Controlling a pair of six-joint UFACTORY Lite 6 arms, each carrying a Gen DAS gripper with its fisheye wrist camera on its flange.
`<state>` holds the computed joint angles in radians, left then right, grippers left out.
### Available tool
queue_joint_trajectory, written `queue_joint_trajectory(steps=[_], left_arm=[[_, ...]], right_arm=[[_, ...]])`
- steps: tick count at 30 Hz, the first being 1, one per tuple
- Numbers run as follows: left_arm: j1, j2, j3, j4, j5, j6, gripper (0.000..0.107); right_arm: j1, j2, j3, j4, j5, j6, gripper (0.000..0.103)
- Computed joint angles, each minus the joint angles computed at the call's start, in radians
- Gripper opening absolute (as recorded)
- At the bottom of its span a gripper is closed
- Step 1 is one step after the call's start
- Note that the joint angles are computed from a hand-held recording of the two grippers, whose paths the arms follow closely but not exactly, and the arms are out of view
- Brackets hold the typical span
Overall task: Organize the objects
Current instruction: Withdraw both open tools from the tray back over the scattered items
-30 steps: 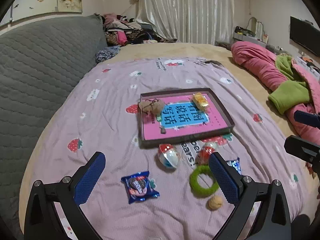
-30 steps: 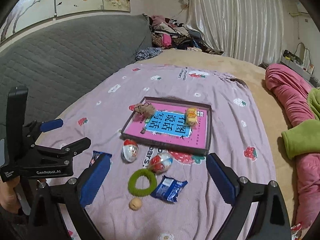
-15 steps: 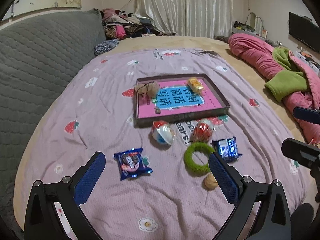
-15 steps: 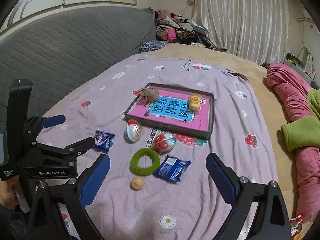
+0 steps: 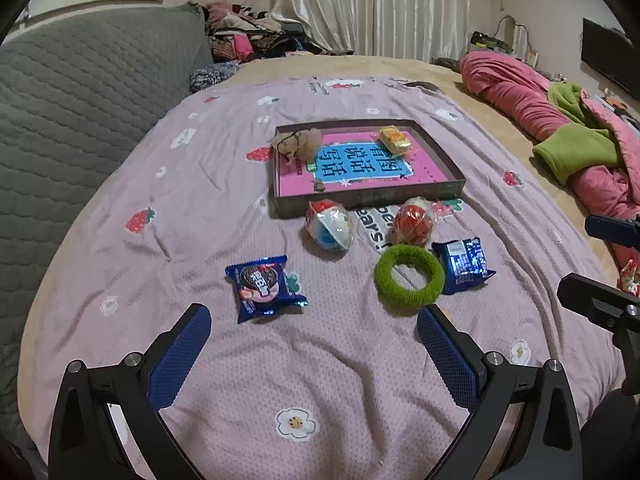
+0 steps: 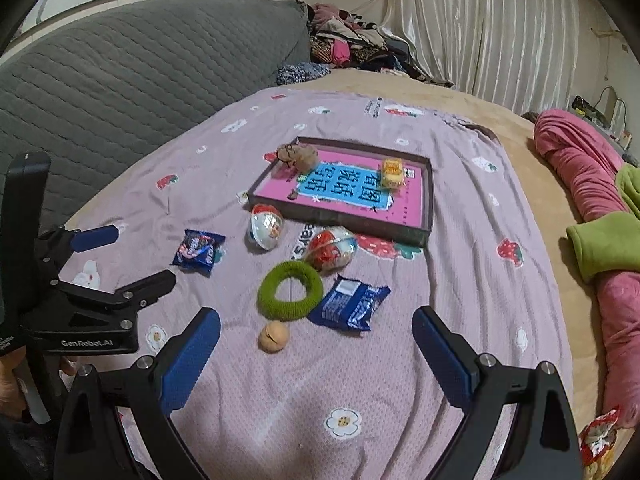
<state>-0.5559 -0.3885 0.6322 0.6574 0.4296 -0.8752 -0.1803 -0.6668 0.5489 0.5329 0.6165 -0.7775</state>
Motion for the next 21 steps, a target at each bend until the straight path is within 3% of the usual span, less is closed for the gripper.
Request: queue_joint_trajectory(steps=[11, 21], left_arm=[[0.024, 0.007, -0.061, 0.051, -0.057, -0.056, 0.103], [0.041, -0.007, -0.137, 0.139, -0.108, -0.148, 0.103]], right_arm=[[-0.011, -0.03, -0.1, 0.02, -0.046, -0.057, 0.097], [0.049, -0.109, -0.233, -0.008, -0.119, 0.007, 0.097]])
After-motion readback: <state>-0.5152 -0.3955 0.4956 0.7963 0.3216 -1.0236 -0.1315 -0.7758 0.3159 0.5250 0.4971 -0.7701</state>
